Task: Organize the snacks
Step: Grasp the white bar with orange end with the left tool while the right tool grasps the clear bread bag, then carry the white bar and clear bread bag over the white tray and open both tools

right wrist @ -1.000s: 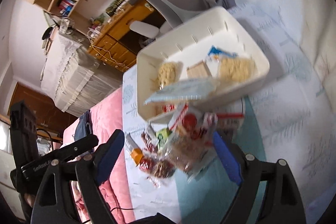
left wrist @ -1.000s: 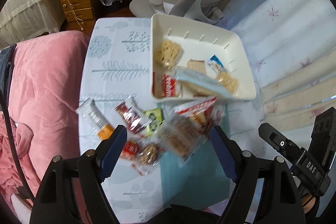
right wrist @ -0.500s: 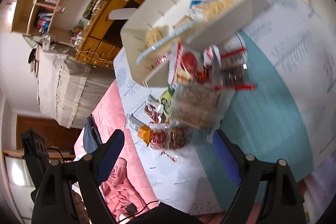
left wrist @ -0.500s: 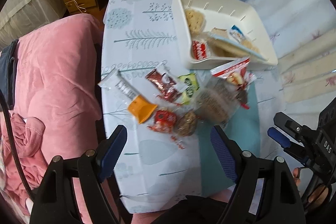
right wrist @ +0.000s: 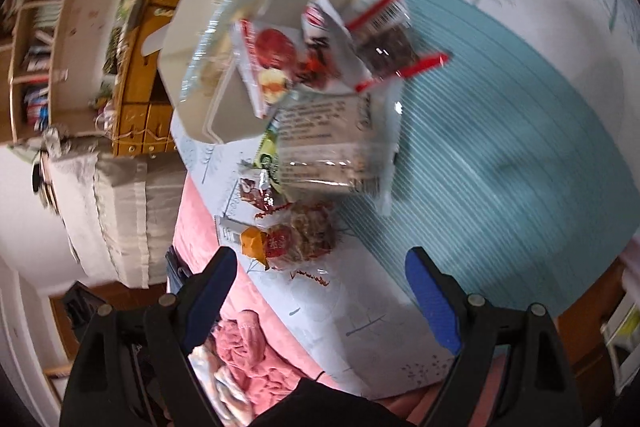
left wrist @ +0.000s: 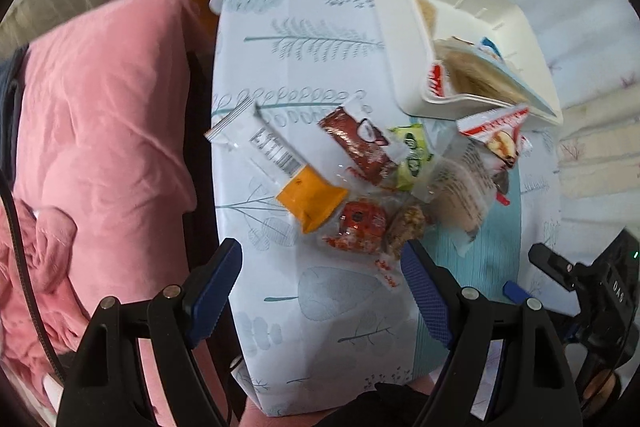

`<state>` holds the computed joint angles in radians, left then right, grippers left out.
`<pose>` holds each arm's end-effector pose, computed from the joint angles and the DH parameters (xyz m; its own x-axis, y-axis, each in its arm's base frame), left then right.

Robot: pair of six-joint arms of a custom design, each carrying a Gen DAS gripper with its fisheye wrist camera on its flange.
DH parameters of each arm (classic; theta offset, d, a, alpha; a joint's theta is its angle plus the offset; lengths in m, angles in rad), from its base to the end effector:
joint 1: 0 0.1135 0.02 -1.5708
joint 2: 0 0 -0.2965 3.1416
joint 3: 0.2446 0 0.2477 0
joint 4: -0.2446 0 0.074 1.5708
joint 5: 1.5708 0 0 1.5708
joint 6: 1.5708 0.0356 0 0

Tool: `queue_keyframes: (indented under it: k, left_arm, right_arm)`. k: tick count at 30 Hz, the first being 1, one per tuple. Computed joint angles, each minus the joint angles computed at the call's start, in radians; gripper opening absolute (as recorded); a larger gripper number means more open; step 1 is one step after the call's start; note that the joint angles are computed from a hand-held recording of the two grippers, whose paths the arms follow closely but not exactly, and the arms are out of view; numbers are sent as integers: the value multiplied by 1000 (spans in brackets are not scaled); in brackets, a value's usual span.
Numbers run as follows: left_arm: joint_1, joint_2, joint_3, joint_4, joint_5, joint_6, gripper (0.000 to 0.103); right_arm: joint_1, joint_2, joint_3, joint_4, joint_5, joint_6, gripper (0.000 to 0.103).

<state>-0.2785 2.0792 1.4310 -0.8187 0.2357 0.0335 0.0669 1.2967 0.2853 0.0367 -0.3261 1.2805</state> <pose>0.3856 -0.1189 0.1672 -0.9460 0.3044 -0.1114 0.3225 0.9185 -0.2287 0.1774 0.0233 0.1379 -0.4689 0.8783 0.0933 0.7216 0.3201 0.6138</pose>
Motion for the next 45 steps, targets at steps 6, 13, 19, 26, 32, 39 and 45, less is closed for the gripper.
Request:
queue_keyframes:
  k: [6,13,19,26,32,39,45]
  left_arm:
    - [36,127,110,-64,32,-99,80]
    - [27,271,279,-138,-6,-219,80]
    - [17,404,432,-222,-51,-317,80]
    - [23,492,529,-262,-48,-388,80]
    - [32,563,612,-309,-40,-427,63]
    - [27,598,664,-341,-58,-458,51]
    - [25,605,681,-363,-95,-467,39]
  right_arm:
    - [-25,128,-25,138,-26,109,94]
    - [-79,287,44,157,-35,107,95]
    - [-109,435,199,28,-46,10,95]
    - [-131,571,349,-76,-75,-89,96]
    - [-130,680,471,-174,-83,-133,96]
    - [-106,783,638,-312,-58,-173,101]
    - [-67,823,711,-404,-7,-181,103]
